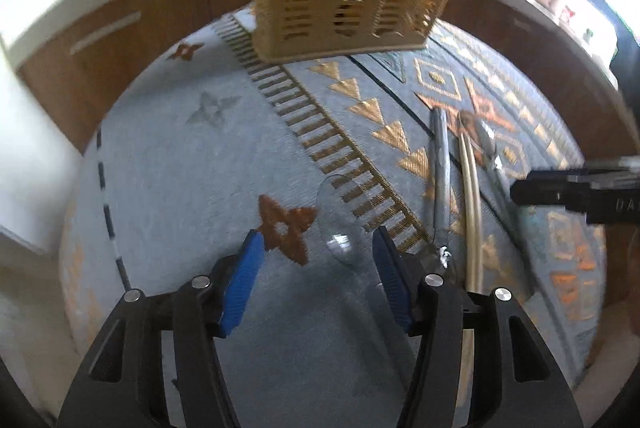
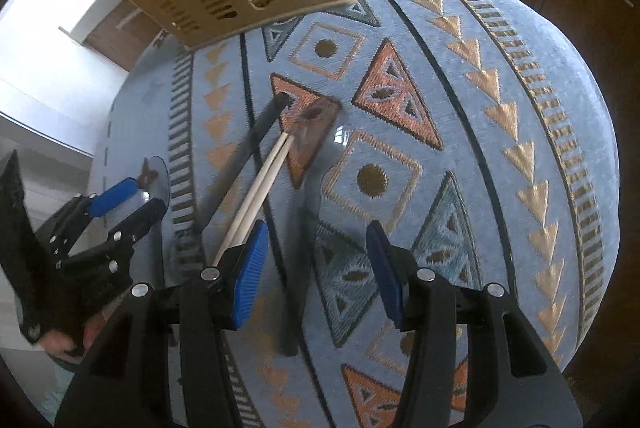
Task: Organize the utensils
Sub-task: 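Lower both tools to the table while the right tool grasps a clear spoon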
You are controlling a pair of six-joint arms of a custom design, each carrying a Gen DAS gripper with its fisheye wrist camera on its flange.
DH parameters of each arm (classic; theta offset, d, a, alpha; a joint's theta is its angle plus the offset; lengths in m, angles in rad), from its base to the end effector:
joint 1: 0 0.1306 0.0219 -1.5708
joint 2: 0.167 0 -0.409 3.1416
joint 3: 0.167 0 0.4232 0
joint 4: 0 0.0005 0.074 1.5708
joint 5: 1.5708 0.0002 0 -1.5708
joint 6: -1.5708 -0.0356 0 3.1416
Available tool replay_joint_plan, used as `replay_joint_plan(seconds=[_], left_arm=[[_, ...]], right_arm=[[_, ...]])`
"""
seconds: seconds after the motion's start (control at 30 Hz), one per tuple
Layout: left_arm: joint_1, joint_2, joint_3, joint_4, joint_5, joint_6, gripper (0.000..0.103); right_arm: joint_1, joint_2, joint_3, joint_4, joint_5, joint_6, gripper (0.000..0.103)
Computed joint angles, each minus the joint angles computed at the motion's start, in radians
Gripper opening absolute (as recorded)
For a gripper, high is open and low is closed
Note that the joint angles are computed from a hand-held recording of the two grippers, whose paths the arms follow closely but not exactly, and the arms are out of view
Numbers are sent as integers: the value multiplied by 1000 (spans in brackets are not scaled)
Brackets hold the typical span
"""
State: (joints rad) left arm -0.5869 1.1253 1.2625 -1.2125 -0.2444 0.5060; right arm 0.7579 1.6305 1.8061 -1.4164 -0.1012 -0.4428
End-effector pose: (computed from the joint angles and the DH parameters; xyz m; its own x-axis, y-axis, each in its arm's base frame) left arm 0.3210 -0.2037 0.4861 -0.8547 0.0037 -0.5191 0.0312 0.9985 -0.0443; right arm 0.4088 0.3912 0.4995 -0.9240 -0.2876 -0.2518 -0.3450 0.9112 0.2252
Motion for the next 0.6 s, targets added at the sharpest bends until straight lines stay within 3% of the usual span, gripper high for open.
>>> replay_joint_plan(seconds=[0.13,0.27,0.33,0.37,0.43,0.5,0.6], left_arm=[[-36,26,14,-7,-79,-29,56],[-17,27,19,-1,-43,-46,55],[1,15,14,9,12,-78,56],[15,6,8,14,43,-105,57],[28,-6,1,16,76,-136,57],[24,-8,2,7,80,-133,57],[5,19,26,-24,43,-131,58]], right_arm=[[25,43,49,-4,63,21,47],[52,97,119,-43,149,43,47],[69,116,139,-54,194,63,39],[80,130,154,-63,229,75,29],[87,131,153,-54,248,98,27],[86,128,147,-44,251,105,14],[82,123,145,-44,234,108,11]])
